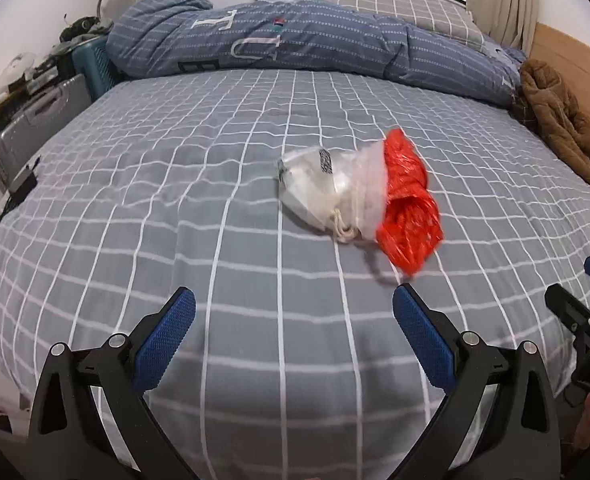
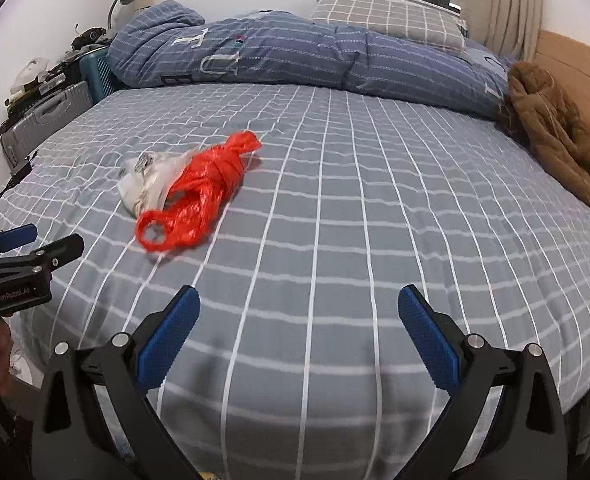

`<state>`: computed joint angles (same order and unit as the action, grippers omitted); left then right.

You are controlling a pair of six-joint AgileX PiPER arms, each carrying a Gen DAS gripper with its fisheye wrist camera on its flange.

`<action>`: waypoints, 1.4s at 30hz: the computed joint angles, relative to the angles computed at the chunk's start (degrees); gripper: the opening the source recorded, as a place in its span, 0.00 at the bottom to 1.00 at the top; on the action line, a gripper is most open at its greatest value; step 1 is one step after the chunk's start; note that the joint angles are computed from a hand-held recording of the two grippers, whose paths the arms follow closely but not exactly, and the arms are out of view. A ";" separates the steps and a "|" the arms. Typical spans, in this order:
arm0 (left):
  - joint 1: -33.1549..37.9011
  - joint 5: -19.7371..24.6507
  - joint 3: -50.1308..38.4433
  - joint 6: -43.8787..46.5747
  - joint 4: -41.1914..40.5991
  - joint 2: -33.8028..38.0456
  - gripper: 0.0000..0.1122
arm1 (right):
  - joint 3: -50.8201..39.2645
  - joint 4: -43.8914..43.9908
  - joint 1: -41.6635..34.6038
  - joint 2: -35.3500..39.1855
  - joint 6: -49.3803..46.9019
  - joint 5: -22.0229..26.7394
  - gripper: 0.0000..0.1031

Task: Collect trash
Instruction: 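Move both grippers back over the bed toward the red bag and white wrapper, then grasp the white plastic wrapper with left gripper while right gripper grasps red bag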

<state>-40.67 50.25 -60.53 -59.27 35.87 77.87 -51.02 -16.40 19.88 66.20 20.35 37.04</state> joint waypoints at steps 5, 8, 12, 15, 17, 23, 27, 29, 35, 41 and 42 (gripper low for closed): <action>4.81 -3.08 -4.14 5.78 -2.68 4.96 0.87 | -4.60 1.02 -1.60 6.57 -2.12 -2.51 0.93; 6.80 -3.94 -7.92 8.93 -3.75 8.56 0.87 | -7.44 2.06 -2.54 10.30 -3.57 -3.47 0.93; 9.69 -5.09 -12.59 12.77 -6.06 13.03 0.87 | -10.33 3.11 -3.18 13.71 -5.22 -4.03 0.93; 11.61 -5.65 -16.19 15.40 -7.77 16.81 0.87 | -12.30 3.48 -3.50 15.95 -6.07 -4.33 0.93; 12.86 -6.35 -18.42 17.23 -9.75 19.12 0.87 | -13.55 4.14 -3.81 17.36 -6.82 -4.53 0.93; 14.95 -6.55 -24.33 22.95 -15.37 23.98 0.67 | -18.05 6.85 -4.34 21.68 -8.26 -4.55 0.93; 15.58 -5.11 -28.26 27.62 -18.84 27.34 0.47 | -20.50 7.52 -3.70 24.05 -8.26 -4.32 0.92; 14.95 -4.05 -29.25 27.13 -16.99 28.33 0.38 | -21.97 7.43 -3.11 25.54 -8.19 -4.21 0.92; 16.99 -5.19 -28.61 29.10 -20.07 27.91 0.19 | -25.34 8.19 -1.95 29.07 -8.24 -3.69 0.92; 19.39 -6.91 -25.59 30.09 -22.14 24.51 0.18 | -29.04 10.07 -0.38 32.32 -9.12 -2.87 0.92; 19.74 -7.07 -25.10 29.85 -22.00 23.92 0.18 | -29.55 10.80 -0.39 32.76 -9.67 -2.73 0.91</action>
<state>-20.93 43.18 -85.64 -29.42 13.87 101.79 -80.58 -5.60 19.48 98.96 10.68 34.31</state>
